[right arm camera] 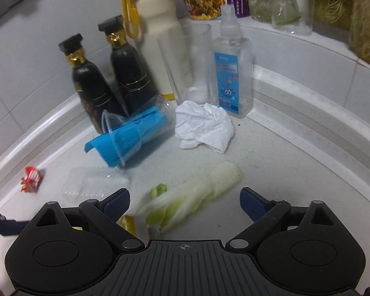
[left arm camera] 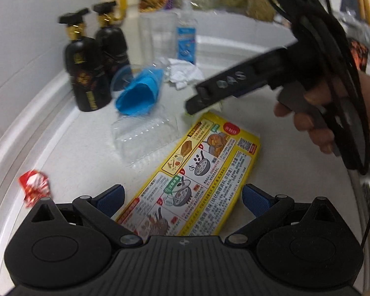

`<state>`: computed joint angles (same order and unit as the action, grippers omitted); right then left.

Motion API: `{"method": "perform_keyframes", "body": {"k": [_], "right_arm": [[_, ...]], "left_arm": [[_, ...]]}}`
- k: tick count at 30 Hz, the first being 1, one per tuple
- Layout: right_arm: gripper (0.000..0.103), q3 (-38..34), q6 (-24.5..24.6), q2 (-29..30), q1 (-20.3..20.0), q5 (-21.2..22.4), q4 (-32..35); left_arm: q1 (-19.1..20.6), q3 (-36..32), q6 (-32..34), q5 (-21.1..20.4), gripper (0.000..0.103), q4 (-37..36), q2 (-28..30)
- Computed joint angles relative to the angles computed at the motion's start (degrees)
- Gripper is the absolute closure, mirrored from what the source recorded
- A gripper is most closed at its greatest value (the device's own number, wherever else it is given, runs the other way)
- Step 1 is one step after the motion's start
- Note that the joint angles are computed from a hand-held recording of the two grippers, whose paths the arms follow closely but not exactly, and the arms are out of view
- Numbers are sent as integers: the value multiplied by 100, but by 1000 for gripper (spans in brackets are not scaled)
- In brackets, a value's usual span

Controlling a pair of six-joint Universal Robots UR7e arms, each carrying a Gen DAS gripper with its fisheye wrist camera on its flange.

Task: Collect trash
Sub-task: 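Lower the left gripper to the yellow box while the right approaches the white cabbage stalk, then close the left gripper on the yellow box while the right grasps the cabbage stalk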

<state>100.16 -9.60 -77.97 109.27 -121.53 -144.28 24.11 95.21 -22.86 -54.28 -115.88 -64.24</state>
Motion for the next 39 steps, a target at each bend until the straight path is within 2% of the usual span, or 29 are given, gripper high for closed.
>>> {"method": "perform_keyframes", "body": {"k": [3, 6, 12, 15, 16, 20, 25, 29, 34, 36, 37, 39], "right_arm": [[11, 65, -230, 197, 132, -441, -392], [22, 238, -593, 329, 266, -877, -964], [37, 419, -585, 241, 298, -888, -1261], [48, 512, -629, 162, 315, -843, -1328], [55, 536, -642, 127, 302, -745, -1328], [64, 602, -657, 46, 306, -676, -1291], [70, 569, -302, -77, 288, -583, -991], [76, 531, 279, -274, 244, -390, -622], [79, 549, 719, -494, 250, -291, -364], [83, 561, 814, -560, 296, -311, -268], [93, 554, 890, -594, 315, -303, -184], [96, 557, 987, -671, 351, -276, -64]], "left_arm": [[104, -125, 167, -184, 2, 103, 67], [107, -152, 161, -243, 4, 165, 62], [-39, -39, -5, -127, 8, 298, -19], [-141, 36, -322, -39, 9, 393, -64], [-178, 65, -451, -12, 9, 425, -87], [-338, 229, -1133, 67, 11, 573, -266], [-517, 378, -2225, 219, 16, 956, -552], [-626, 414, -3175, 347, 18, 1388, -771], [-732, 505, -3977, 500, 20, 1523, -1019], [-765, 528, -4191, 531, 21, 1569, -1087], [-772, 532, -4275, 543, 21, 1584, -1108], [-825, 576, -4447, 554, 21, 1607, -1179]]}}
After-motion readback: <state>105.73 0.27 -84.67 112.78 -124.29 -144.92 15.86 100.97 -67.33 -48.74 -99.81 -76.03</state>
